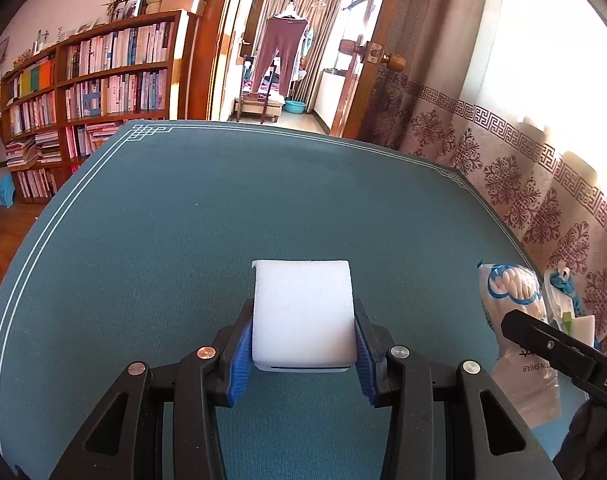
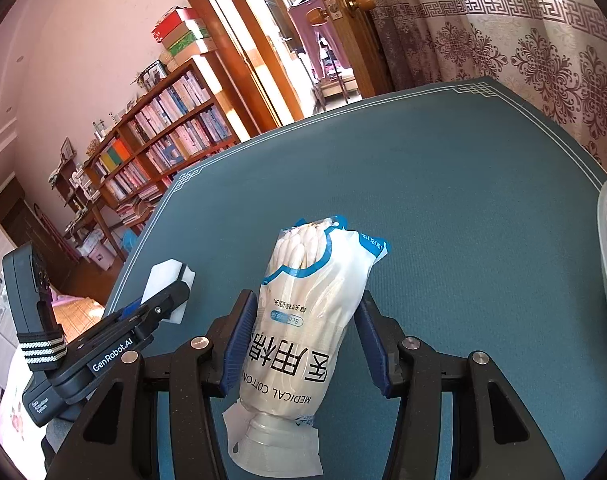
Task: Organize objects
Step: 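Carry the eraser with left while right carries the cotton bag over the bowl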
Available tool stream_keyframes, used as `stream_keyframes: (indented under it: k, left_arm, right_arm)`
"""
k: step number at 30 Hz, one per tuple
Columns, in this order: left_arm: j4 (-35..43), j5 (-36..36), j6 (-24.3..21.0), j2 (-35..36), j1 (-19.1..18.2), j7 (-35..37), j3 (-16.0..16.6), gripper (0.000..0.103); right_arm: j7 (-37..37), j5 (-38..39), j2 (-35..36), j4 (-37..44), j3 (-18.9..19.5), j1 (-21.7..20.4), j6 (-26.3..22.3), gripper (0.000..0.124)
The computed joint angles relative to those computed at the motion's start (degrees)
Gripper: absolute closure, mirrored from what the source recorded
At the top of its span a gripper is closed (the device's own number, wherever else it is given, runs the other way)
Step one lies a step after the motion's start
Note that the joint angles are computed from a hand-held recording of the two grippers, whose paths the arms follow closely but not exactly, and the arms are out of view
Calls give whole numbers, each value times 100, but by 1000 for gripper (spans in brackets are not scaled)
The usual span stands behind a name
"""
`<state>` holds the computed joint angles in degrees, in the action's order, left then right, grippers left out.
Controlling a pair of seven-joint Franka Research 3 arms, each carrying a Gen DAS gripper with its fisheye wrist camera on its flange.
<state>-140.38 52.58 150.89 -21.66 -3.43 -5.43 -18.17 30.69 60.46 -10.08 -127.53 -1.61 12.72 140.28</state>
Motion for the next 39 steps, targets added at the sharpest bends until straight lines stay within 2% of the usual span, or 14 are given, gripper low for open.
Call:
stream_keyframes:
  k: [9, 21, 28, 39]
  left_arm:
    - [296, 104, -188, 360, -182, 155, -68, 57]
    - [505, 120, -611, 573, -465, 202, -23, 57]
    - [670, 102, -714, 712, -643, 294, -25, 57]
    - [1162, 59, -650, 1167, -930, 454, -21, 57]
  right_arm:
    - [-116, -35, -337, -324, -254, -231, -5, 72]
    - [-356, 110, -589, -278, -627, -635, -185, 72]
    - [-479, 46, -705, -224, -831, -941, 47, 72]
    - [-463, 120, -277, 228, -1029, -1336, 327, 72]
